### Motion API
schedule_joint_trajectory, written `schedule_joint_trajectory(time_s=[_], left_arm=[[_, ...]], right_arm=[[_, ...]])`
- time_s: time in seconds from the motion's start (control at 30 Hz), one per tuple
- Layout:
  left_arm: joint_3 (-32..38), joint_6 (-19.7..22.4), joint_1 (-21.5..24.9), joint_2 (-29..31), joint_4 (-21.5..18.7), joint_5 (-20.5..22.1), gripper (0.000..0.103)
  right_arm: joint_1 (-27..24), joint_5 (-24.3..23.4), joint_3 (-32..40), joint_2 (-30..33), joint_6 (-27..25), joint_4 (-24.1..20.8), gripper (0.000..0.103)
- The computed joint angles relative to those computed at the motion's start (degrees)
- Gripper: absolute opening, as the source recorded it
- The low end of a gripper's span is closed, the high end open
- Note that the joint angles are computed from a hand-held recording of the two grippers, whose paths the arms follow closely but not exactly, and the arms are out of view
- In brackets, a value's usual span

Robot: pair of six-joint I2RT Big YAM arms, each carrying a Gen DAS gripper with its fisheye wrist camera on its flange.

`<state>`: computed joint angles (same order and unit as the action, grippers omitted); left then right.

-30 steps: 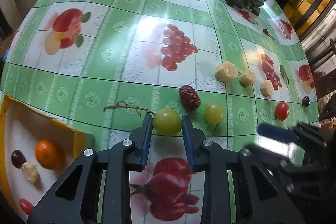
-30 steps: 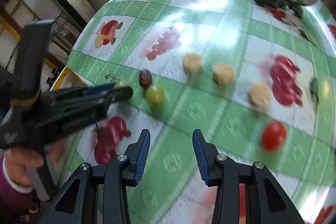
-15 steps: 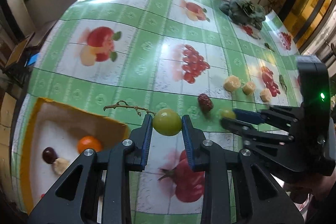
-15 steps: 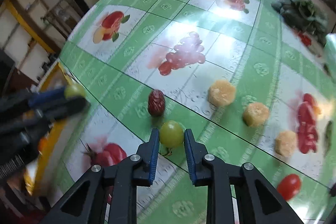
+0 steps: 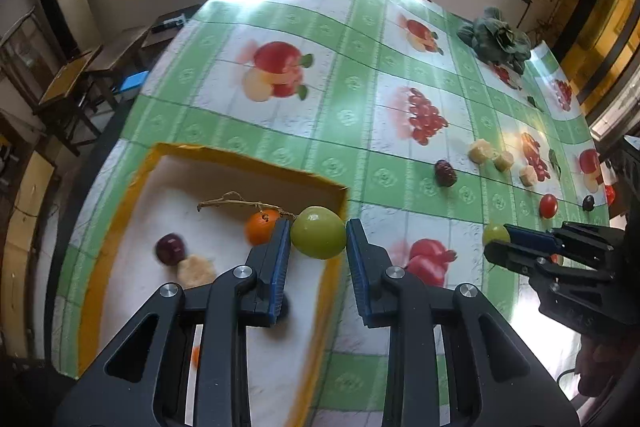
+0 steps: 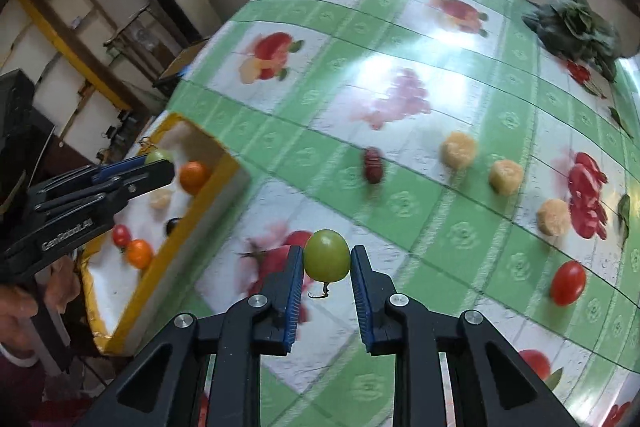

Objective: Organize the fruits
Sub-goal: 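Carry both green grapes into the tray and open both grippers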

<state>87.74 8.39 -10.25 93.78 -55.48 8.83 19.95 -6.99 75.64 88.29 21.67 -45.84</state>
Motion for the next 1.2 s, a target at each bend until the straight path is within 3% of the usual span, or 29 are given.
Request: schedule_joint_trajectory(time_s=[0.33, 0.53, 0.77, 1.2], left_arm=[[-1.72, 0.84, 6.28, -2.31, 0.4, -0.75, 0.027], [-0.94, 0.72, 9.71, -0.67, -0.78, -0.74, 0.027], [-1.43, 1.96, 10.85, 0.69, -0.54, -1.74, 0.027], [-2.25, 3.81, 10.62, 2.86, -0.08, -3.57, 0.028]], right_arm=[[5.93, -0.11, 5.68, 2.94, -0.98, -0.87, 0.023], [9.26, -1.13, 11.46, 7.51, -2.74, -2.28, 0.023], [11.79, -2.86, 18.46, 14.47, -4.07, -4.34, 0.023], [11.52, -1.89, 30.29, 25.06, -5.26, -10.25, 0.023]])
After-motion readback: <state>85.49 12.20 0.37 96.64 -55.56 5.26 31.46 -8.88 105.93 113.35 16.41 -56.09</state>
